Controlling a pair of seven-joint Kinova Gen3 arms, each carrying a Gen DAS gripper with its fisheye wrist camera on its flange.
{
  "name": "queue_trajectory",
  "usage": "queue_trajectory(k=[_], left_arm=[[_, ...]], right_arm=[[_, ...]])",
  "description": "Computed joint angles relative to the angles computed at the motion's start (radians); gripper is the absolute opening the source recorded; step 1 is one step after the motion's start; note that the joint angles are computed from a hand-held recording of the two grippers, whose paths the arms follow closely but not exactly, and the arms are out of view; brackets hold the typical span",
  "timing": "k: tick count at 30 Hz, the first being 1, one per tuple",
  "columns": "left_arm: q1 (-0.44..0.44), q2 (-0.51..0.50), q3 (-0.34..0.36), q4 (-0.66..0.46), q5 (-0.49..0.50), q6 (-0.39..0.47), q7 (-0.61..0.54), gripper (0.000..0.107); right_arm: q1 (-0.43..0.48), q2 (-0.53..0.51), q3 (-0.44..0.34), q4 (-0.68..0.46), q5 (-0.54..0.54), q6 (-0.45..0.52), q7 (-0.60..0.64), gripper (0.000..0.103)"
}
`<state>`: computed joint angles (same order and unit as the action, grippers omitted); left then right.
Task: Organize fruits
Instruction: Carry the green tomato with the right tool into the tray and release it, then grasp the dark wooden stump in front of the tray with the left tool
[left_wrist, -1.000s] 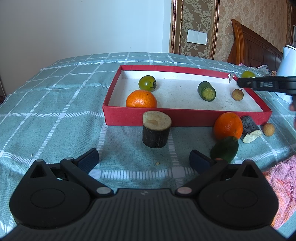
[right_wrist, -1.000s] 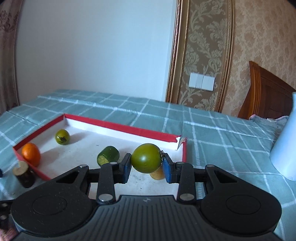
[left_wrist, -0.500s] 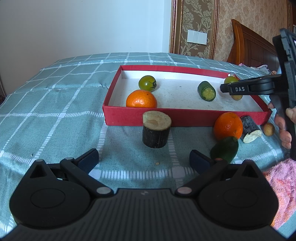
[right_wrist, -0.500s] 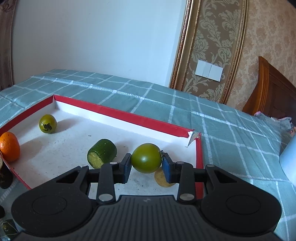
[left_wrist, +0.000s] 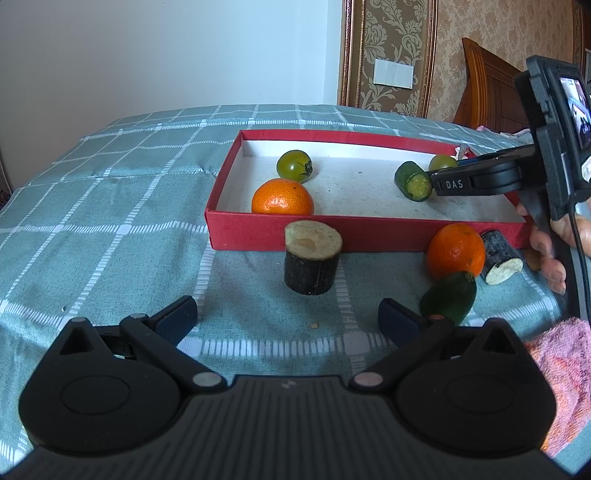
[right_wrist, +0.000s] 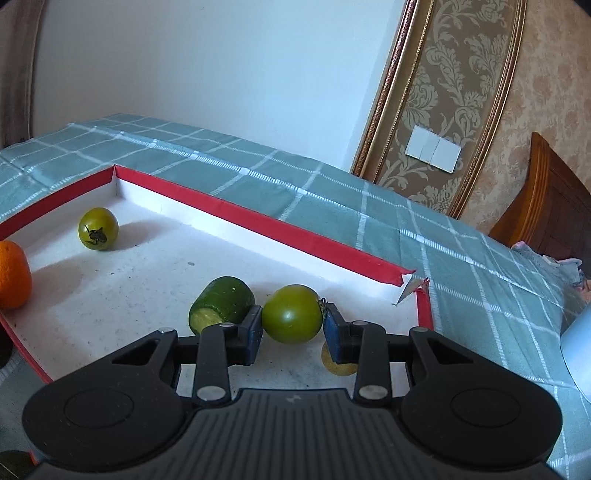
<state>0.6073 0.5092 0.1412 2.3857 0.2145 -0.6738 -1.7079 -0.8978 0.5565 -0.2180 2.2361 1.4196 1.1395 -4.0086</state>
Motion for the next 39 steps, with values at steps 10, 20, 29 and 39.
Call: queue_trajectory(k=[10,20,29,39], left_arm=[[0.000,0.000,-0.001,0.000,-0.001,0.000,0.001,0.103],[0.000,-0.002,0.001,0.001,-0.002,-0.001,0.005,0.103],[-0.001,-0.002,0.001,0.001,-0.003,-0.001,0.005,0.103],[0.016,-0.003,-0.005,-0.001,0.019,0.002,-0.008,0.103]], right_arm=[[-0.023,-0.003,-0.010,0.010,-0.007,0.019,-0.022,0.043],[-0.049,-0.024,-0.030,0.045,-0.021,0.031,-0.107,0.056],[-0.133,-0.041,-0.063,0.092,-0.065,0.110,-0.230,0.072],[-0.281,-0.033,-0.121,0.165,-0.160,0.203,-0.492,0.082]])
